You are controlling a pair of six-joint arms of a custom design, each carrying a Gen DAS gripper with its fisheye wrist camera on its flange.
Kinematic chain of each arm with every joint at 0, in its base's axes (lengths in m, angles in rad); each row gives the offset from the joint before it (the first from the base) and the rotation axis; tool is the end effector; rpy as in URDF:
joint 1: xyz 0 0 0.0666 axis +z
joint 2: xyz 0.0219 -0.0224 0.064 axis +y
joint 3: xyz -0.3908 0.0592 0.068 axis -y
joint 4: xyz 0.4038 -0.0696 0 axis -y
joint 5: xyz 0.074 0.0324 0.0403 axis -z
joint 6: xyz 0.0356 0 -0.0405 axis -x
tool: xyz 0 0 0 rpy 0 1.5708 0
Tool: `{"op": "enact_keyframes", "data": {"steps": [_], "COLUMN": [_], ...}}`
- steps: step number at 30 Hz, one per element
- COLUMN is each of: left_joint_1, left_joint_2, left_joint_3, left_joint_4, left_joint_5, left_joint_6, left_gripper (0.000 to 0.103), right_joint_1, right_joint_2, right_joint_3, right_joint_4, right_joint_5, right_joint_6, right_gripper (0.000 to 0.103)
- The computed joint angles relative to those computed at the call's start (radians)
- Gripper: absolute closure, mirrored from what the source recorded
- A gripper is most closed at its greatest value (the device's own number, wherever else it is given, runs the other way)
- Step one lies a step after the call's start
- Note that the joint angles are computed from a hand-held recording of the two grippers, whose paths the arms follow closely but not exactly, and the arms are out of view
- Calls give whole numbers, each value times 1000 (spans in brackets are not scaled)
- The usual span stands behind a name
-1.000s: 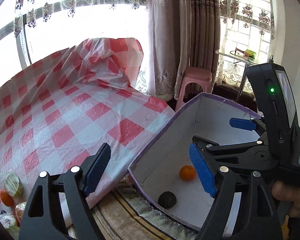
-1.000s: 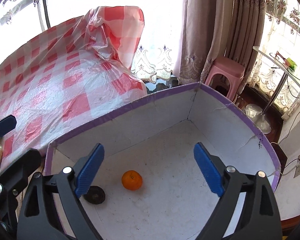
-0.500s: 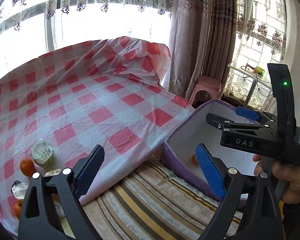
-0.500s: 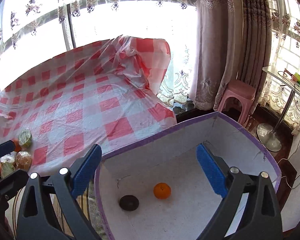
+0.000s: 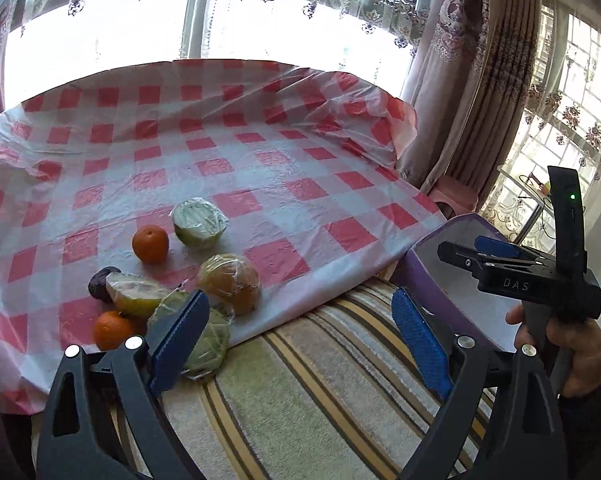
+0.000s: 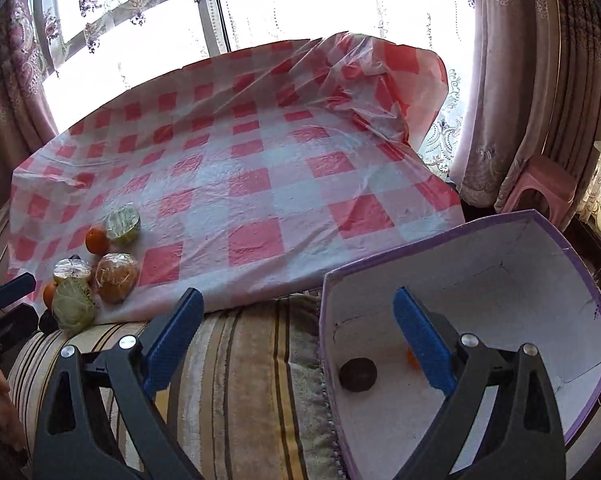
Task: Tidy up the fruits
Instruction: 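Return both tools to the fruit on the checked sheet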
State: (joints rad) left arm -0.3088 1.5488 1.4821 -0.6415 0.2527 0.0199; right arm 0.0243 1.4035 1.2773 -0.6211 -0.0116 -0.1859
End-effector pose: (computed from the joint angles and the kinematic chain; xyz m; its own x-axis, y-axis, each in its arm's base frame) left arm 0.5368 -0.1810 0.4252 -0.6290 0.1804 -0.7561 0.4628 0.8685 -0.1777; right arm 0.5046 0.0123 0.4018 -0.6738 0.1685 -0.7194 0.0933 0.9853 0.1433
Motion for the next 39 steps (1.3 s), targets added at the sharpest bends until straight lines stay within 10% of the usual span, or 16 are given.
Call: {"op": "enact_keyframes", "data": {"steps": [39], "left_joint_1": [243], "left_joint_2": [76], "left_joint_3": [-3], "left_joint_4": [-185], "left_joint_5": [112], "left_joint_6": [124], "left_gripper": [38], "right_joint_1": [288], "right_joint_2": [217], "right_joint_3": [229], "right_joint_4": [-117], "right_joint_5": [-108], "right_joint_6": [84], "right_gripper": [7]}}
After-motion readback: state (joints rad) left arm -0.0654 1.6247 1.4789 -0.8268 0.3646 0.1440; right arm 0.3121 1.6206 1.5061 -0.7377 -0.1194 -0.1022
